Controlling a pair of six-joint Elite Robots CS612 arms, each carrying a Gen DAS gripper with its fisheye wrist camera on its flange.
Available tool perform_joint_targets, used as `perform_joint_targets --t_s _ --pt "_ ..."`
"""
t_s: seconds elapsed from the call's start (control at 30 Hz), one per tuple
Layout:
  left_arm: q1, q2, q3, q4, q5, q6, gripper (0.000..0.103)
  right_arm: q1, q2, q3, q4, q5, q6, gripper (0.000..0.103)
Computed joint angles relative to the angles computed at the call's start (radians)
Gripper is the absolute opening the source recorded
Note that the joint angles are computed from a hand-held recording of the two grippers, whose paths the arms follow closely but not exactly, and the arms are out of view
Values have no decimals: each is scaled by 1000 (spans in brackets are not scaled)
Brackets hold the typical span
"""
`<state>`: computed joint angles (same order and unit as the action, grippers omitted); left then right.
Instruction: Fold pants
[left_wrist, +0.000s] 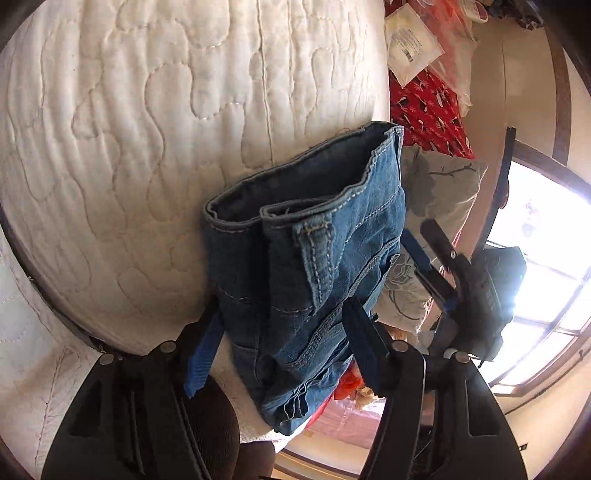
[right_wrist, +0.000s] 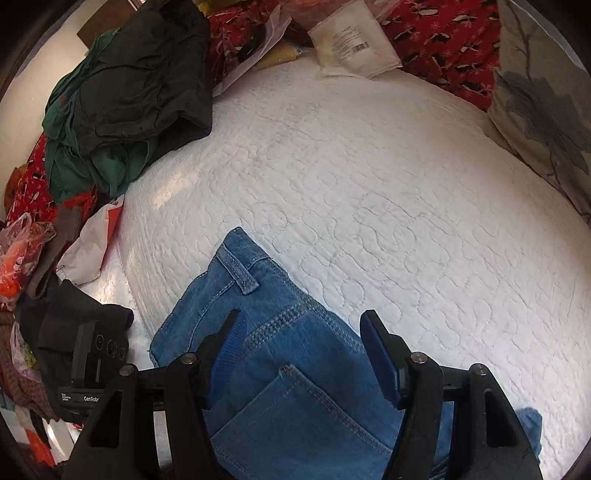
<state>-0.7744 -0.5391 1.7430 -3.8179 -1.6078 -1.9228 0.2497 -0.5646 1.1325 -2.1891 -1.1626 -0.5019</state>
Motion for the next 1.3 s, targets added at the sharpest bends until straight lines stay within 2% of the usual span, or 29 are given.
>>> perform_joint_targets --t_s 0.27,0.33,0.37,0.47,0.5,0.57,0.6,0.7,0.77,0.83,0.87,0.9,0.93,0.97,1.0,1.07,1.17,1.3 --pt "9 4 -12 14 -21 -9 63 70 121 -212 253 -65 -204 66" --pt "10 5 -14 15 -28 -14 63 85 134 -229 274 -126 -236 71" --pt "11 6 -15 15 -31 -14 63 87 136 -232 282 -129 -242 77" --pt "13 9 -19 11 -35 -20 63 91 148 -257 339 -120 -236 99" --pt "13 10 -20 11 -37 -18 63 97 147 -254 340 -134 -245 103" --pt "13 9 -19 14 -37 -17 63 123 130 -206 254 -234 -264 103" --pt "12 10 -19 14 -36 -16 63 131 123 -189 223 -259 -255 103" --pt "13 9 -20 16 -36 -12 63 125 134 -211 240 -224 -130 103" --pt "14 12 -23 10 -37 -20 63 125 142 -242 292 -220 -111 102" --pt "18 19 -27 -1 -45 -37 63 124 135 -233 285 -225 -140 91" --pt "21 19 -29 1 -50 -44 63 121 127 -220 267 -228 -149 81" --pt "23 15 -29 20 -58 -41 62 117 118 -206 252 -224 -165 64" --pt "24 5 -28 53 -60 -31 59 112 107 -189 230 -215 -171 54" --pt "24 -8 -26 97 -62 -6 53 105 98 -181 224 -200 -176 37" --pt "23 -23 -25 143 -59 24 43 100 89 -172 216 -192 -180 27" --pt "20 -48 -22 200 -48 86 25 87 64 -138 183 -166 -186 24" --pt "10 -99 -20 323 -7 198 21 66 12 -59 103 -103 -177 23" --pt "-10 -155 -43 471 59 328 20 26 -42 4 67 19 -139 21"
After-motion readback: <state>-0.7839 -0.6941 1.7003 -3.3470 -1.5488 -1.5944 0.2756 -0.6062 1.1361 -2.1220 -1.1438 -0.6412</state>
